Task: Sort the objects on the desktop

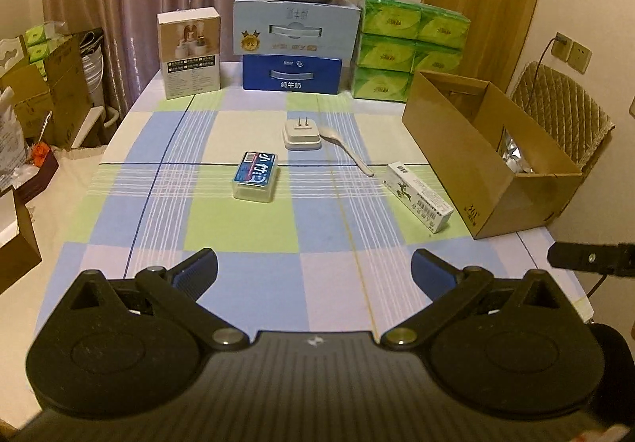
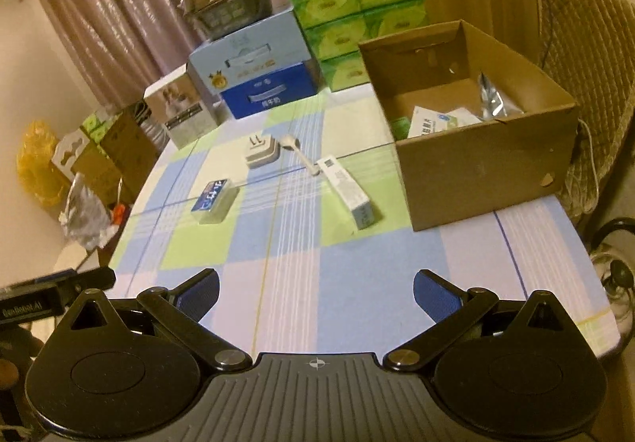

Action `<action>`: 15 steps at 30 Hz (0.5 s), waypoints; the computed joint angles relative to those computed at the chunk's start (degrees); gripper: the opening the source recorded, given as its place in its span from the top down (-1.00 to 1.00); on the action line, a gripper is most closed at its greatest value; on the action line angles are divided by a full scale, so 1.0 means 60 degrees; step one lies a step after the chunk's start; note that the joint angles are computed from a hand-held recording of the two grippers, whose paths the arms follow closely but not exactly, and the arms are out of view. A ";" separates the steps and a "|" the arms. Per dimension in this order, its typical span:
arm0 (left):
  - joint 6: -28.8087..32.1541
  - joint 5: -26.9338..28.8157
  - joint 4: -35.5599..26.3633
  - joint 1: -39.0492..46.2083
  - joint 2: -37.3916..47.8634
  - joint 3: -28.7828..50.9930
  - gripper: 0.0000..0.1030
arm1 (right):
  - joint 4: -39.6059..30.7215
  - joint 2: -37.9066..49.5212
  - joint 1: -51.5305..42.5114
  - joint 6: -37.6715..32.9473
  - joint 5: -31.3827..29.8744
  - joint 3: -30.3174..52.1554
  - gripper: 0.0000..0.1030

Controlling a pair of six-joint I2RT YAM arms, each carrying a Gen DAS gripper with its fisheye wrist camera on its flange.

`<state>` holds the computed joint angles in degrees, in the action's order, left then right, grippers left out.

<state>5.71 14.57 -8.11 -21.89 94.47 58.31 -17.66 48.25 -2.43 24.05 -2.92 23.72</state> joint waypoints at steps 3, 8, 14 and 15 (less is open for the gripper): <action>0.0012 0.0002 0.0046 0.0081 0.0139 0.0061 -0.98 | 0.0296 0.0357 0.0305 -0.0216 0.0388 -0.0004 -0.97; -0.0013 -0.0019 0.0051 0.0150 0.0499 0.0352 -0.98 | 0.1073 0.1258 0.0484 -0.0544 0.0612 0.0044 -0.97; 0.0053 -0.0061 0.0088 0.0209 0.1044 0.0736 -0.98 | 0.2084 0.2576 0.0568 -0.1033 0.0693 0.0286 -0.97; 0.0056 -0.0083 0.0084 0.0210 0.1172 0.0829 -0.98 | 0.2324 0.2853 0.0610 -0.1162 0.0744 0.0332 -0.97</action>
<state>6.04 14.07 -7.60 -20.64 101.50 63.28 -3.72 65.37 1.23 17.08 1.54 25.71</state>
